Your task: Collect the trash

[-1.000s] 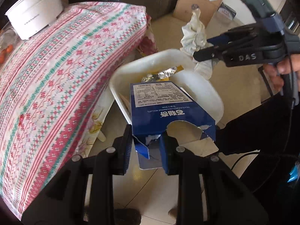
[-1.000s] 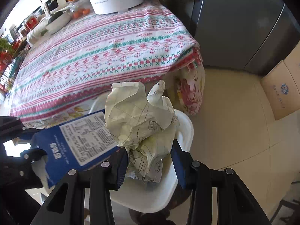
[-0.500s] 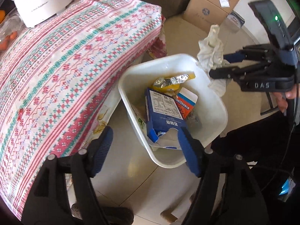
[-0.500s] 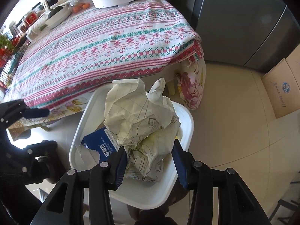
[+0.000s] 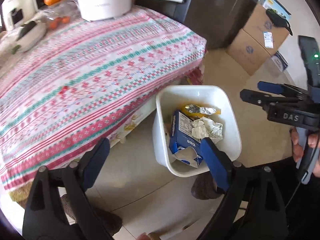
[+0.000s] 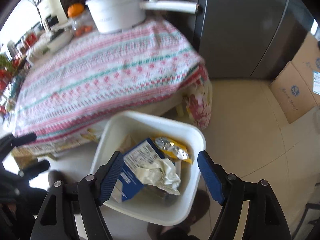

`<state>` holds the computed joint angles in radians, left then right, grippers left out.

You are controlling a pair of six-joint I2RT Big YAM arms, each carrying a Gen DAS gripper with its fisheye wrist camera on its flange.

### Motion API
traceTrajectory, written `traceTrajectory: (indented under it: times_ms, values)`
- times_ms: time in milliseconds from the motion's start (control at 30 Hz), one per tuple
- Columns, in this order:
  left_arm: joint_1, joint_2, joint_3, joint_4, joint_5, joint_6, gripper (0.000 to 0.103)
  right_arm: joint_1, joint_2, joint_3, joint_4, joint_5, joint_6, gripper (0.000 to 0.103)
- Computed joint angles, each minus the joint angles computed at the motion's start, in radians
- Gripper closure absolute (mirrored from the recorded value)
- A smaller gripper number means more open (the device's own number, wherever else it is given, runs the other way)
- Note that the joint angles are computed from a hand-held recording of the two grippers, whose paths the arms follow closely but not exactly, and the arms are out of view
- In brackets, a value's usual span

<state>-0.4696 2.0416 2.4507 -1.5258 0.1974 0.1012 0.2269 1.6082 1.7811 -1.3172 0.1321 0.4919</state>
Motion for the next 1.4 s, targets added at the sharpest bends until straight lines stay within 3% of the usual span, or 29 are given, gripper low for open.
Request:
traceTrajectory:
  times_ms: [67, 233, 367, 500, 633, 933, 1100, 1400]
  values:
    - [0.000, -0.072, -0.106, 0.086, -0.050, -0.022, 0.001, 0.039, -0.034, -0.012, 0.037, 0.067, 0.016, 0.020]
    - [-0.007, -0.210, -0.284, 0.253, -0.183, -0.100, 0.001, 0.149, -0.129, -0.066, 0.105, 0.228, 0.086, 0.017]
    - [0.002, -0.297, -0.375, 0.337, -0.183, -0.141, 0.001, 0.241, -0.194, -0.098, 0.101, 0.380, 0.160, 0.015]
    - [-0.008, -0.390, -0.469, 0.453, -0.187, -0.124, 0.001, 0.330, -0.253, -0.119, 0.099, 0.530, 0.217, 0.007]
    - [-0.019, -0.439, -0.528, 0.534, -0.189, -0.105, 0.001, 0.374, -0.276, -0.112, 0.090, 0.594, 0.241, 0.006]
    - [-0.020, -0.460, -0.558, 0.575, -0.229, -0.158, 0.001, 0.385, -0.269, -0.099, 0.102, 0.600, 0.222, 0.006]
    - [-0.019, -0.443, -0.542, 0.544, -0.221, -0.160, 0.001, 0.376, -0.265, -0.104, 0.115, 0.574, 0.222, 0.006]
    - [-0.032, -0.450, -0.557, 0.549, -0.237, -0.177, 0.001, 0.377, -0.249, -0.090, 0.092, 0.590, 0.220, 0.006]
